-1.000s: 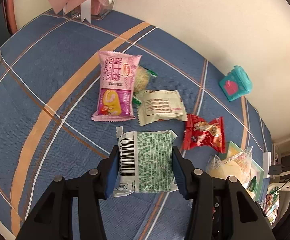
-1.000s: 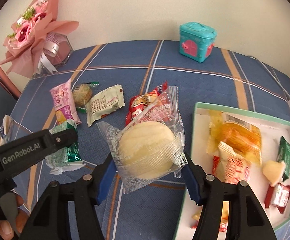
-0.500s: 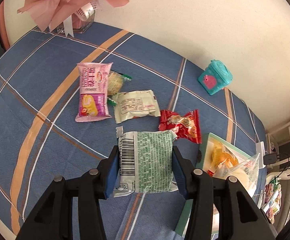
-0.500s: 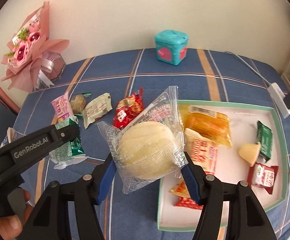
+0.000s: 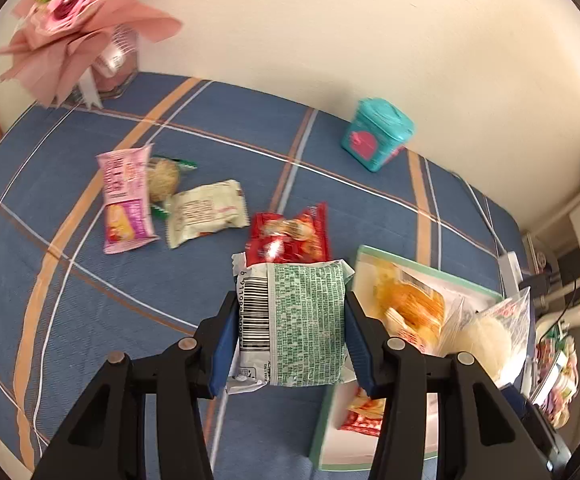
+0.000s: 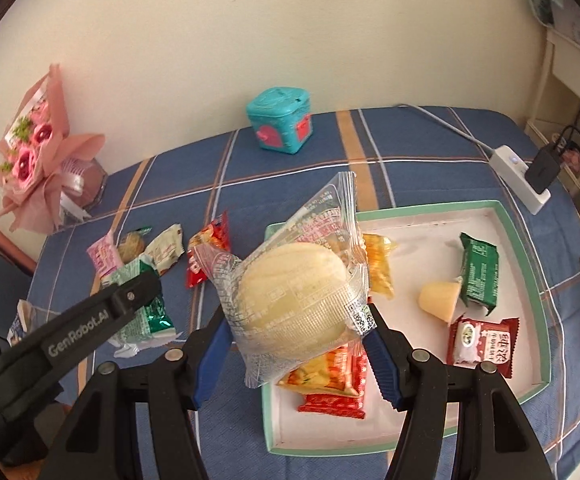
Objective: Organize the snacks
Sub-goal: 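Carry green bun pack and round bun over the white tray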
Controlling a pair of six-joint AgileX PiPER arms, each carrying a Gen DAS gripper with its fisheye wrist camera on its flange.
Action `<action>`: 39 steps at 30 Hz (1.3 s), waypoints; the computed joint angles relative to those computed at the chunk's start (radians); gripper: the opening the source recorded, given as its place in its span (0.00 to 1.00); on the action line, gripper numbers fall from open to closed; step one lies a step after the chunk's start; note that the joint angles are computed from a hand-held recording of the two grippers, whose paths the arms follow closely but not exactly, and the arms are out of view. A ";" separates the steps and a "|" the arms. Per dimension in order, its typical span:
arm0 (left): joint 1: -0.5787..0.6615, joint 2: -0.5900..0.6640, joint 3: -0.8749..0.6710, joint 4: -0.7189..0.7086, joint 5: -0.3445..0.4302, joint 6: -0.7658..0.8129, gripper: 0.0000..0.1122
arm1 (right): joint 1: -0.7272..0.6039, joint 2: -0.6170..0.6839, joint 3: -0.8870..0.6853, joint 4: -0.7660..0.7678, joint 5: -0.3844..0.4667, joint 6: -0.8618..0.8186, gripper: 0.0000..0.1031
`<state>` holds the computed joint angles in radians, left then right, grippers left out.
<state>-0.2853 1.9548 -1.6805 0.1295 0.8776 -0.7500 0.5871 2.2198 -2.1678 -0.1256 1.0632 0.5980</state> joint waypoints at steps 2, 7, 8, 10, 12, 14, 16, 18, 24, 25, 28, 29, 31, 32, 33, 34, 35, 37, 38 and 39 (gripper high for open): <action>-0.028 0.020 -0.036 0.010 0.015 0.004 0.45 | -0.021 -0.017 0.031 -0.012 -0.010 0.019 0.64; -0.088 0.072 -0.125 0.027 0.059 0.014 0.45 | -0.086 -0.083 0.151 -0.025 -0.063 0.066 0.65; -0.098 0.083 -0.142 0.023 0.066 0.022 0.45 | -0.099 -0.094 0.172 -0.029 -0.070 0.075 0.65; -0.117 0.102 -0.175 0.017 0.080 0.036 0.45 | -0.124 -0.118 0.216 -0.038 -0.083 0.096 0.65; -0.139 0.124 -0.211 0.012 0.096 0.047 0.45 | -0.148 -0.137 0.251 -0.049 -0.089 0.118 0.65; -0.160 0.149 -0.252 0.006 0.113 0.061 0.45 | -0.169 -0.153 0.278 -0.059 -0.090 0.134 0.65; -0.182 0.173 -0.289 0.011 0.130 0.074 0.45 | -0.186 -0.164 0.298 -0.069 -0.089 0.146 0.65; -0.207 0.202 -0.336 0.018 0.154 0.087 0.45 | -0.205 -0.172 0.318 -0.067 -0.098 0.144 0.65; -0.249 0.270 -0.434 0.022 0.206 0.116 0.45 | -0.248 -0.181 0.352 -0.029 -0.121 0.114 0.65; -0.254 0.280 -0.445 0.023 0.212 0.119 0.46 | -0.249 -0.178 0.351 -0.029 -0.118 0.111 0.65; -0.261 0.307 -0.471 0.020 0.229 0.129 0.46 | -0.251 -0.163 0.342 -0.024 -0.108 0.105 0.65; -0.263 0.316 -0.481 0.019 0.235 0.132 0.46 | -0.252 -0.154 0.336 -0.021 -0.105 0.103 0.65; -0.266 0.328 -0.490 0.021 0.239 0.136 0.46 | -0.255 -0.138 0.326 -0.017 -0.096 0.098 0.65; -0.267 0.332 -0.496 0.022 0.241 0.137 0.46 | -0.256 -0.131 0.321 -0.018 -0.091 0.099 0.65; -0.269 0.338 -0.503 0.025 0.243 0.139 0.46 | -0.256 -0.124 0.316 -0.022 -0.084 0.101 0.65; -0.270 0.342 -0.509 0.027 0.244 0.142 0.46 | -0.257 -0.118 0.311 -0.025 -0.078 0.103 0.65; -0.271 0.347 -0.515 0.030 0.244 0.144 0.46 | -0.258 -0.114 0.308 -0.028 -0.074 0.107 0.65; -0.272 0.356 -0.529 0.030 0.245 0.149 0.46 | -0.263 -0.107 0.304 -0.024 -0.069 0.108 0.65; -0.272 0.363 -0.540 0.028 0.248 0.153 0.46 | -0.266 -0.103 0.304 -0.019 -0.069 0.105 0.65; -0.271 0.371 -0.553 0.024 0.252 0.158 0.46 | -0.269 -0.099 0.302 -0.014 -0.068 0.101 0.65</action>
